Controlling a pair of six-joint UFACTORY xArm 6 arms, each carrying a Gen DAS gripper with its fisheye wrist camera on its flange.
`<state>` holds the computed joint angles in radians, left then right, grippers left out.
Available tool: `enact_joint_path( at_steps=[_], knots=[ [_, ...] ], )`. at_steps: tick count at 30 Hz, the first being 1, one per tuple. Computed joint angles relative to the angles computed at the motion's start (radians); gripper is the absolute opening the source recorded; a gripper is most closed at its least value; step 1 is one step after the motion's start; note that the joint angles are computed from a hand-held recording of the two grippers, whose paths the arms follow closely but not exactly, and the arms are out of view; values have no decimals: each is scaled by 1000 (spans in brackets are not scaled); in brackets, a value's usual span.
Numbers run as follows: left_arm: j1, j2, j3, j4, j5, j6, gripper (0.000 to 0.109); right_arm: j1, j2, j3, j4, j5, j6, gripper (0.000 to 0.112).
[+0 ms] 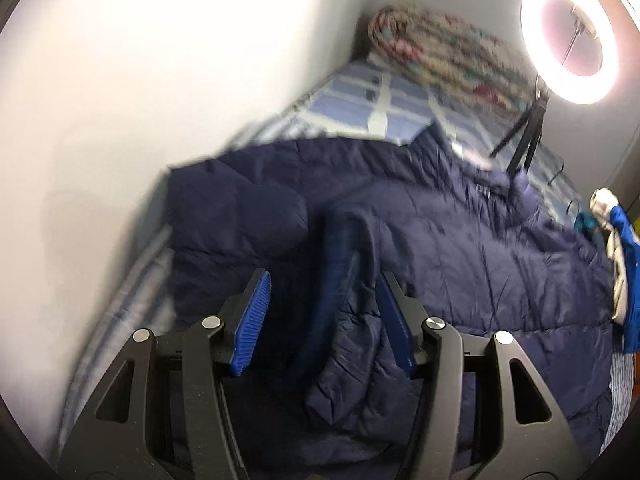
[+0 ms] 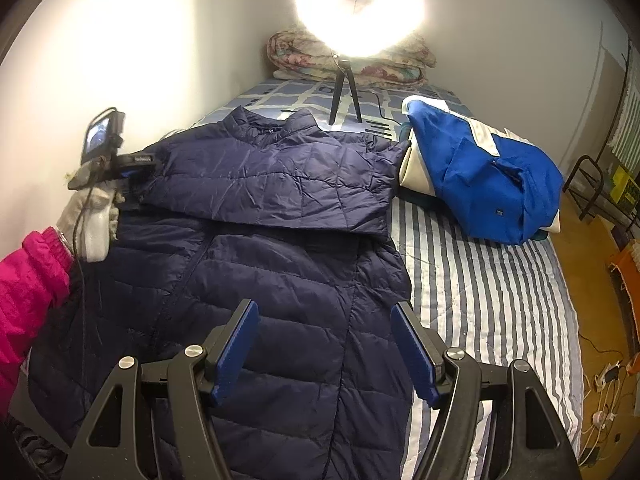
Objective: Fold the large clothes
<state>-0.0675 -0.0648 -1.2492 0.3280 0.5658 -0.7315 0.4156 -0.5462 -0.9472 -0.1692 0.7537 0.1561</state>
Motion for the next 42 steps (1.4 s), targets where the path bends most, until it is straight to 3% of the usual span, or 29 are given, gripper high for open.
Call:
enact_joint_path(
  at_steps=[2,5,7,11,16,21,25,29,35,42],
  knots=[
    [0,-47,39,-37,-32,60,56,1,0,0,6,0,-4,71],
    [-47,-102,84,-192,-33,292,56,7,3,-3,13,1,-8,71],
    [-91,-122,109,-177,-8,355,56,12,6,-6,9,1,-4,71],
    [-122,-62,79,-125,52,318,56,19,4,-4,-2,-2,3,71],
    [-100,2,73,-109,34,249,56,9,3,-3,-10,4,6,71],
    [-111,-25,76,-62,63,211,56,-17,-20,4,29,10,-13,71],
    [-117,-163,145,-112,82,219,56,-25,-70,40,-4,-5,-17,73],
    [-130,-342,220,-108,157,235,64,-49,-149,114,-12,-41,-57,75],
    [-156,-623,329,-149,334,271,73,-137,-276,220,84,-61,-186,84],
    [-234,-939,470,-162,587,213,74,-255,-342,260,296,57,-317,84]
  ],
)
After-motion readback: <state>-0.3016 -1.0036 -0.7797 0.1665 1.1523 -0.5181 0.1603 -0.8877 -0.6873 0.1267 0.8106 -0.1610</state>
